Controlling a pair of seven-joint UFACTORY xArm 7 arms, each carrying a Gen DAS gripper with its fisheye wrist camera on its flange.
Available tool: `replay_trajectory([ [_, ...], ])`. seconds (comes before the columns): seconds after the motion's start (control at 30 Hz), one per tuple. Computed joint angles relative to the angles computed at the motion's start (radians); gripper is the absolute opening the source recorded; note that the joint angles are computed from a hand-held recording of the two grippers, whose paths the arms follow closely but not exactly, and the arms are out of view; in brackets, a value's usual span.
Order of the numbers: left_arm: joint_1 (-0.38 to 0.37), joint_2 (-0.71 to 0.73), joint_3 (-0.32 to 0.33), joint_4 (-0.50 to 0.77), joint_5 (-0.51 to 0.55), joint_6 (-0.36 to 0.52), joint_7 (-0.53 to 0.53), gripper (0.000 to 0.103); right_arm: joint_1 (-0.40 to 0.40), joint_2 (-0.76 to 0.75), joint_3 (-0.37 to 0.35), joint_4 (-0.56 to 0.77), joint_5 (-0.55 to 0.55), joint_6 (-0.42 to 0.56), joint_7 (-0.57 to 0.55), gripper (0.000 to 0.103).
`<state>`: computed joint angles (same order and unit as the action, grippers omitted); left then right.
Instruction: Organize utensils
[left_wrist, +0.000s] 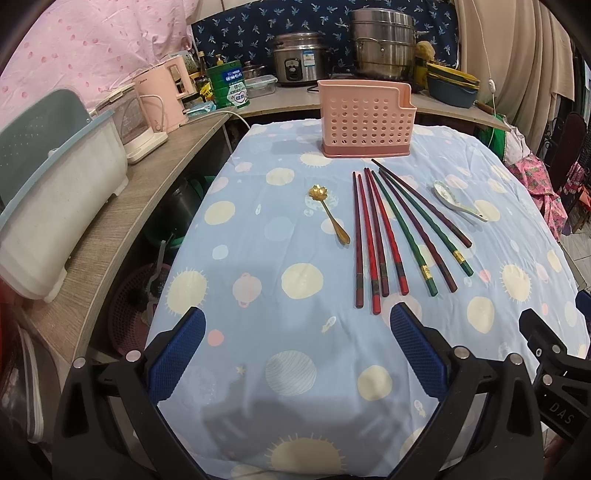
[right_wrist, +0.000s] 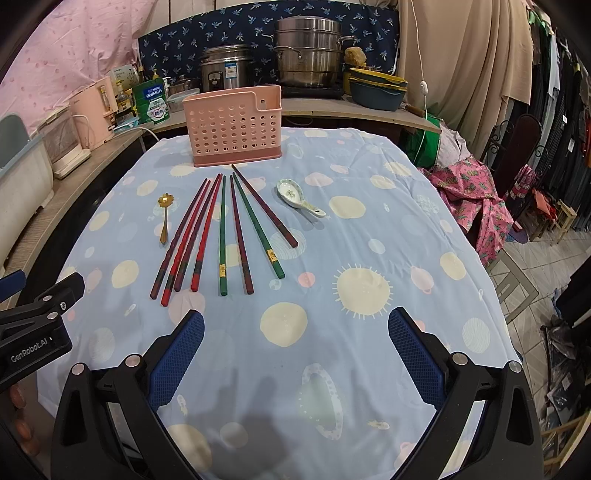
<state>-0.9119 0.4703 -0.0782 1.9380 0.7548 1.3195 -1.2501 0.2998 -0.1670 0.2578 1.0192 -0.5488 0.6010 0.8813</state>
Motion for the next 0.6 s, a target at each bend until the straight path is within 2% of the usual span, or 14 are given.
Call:
replay_trajectory([
  [0.6, 0.014, -0.02, -0.007, -0.03, 0.003, -0.02, -0.005, 0.092, 0.001, 0.001, -0.002, 0.001, 0.002, -0.001, -0.004, 0.096],
])
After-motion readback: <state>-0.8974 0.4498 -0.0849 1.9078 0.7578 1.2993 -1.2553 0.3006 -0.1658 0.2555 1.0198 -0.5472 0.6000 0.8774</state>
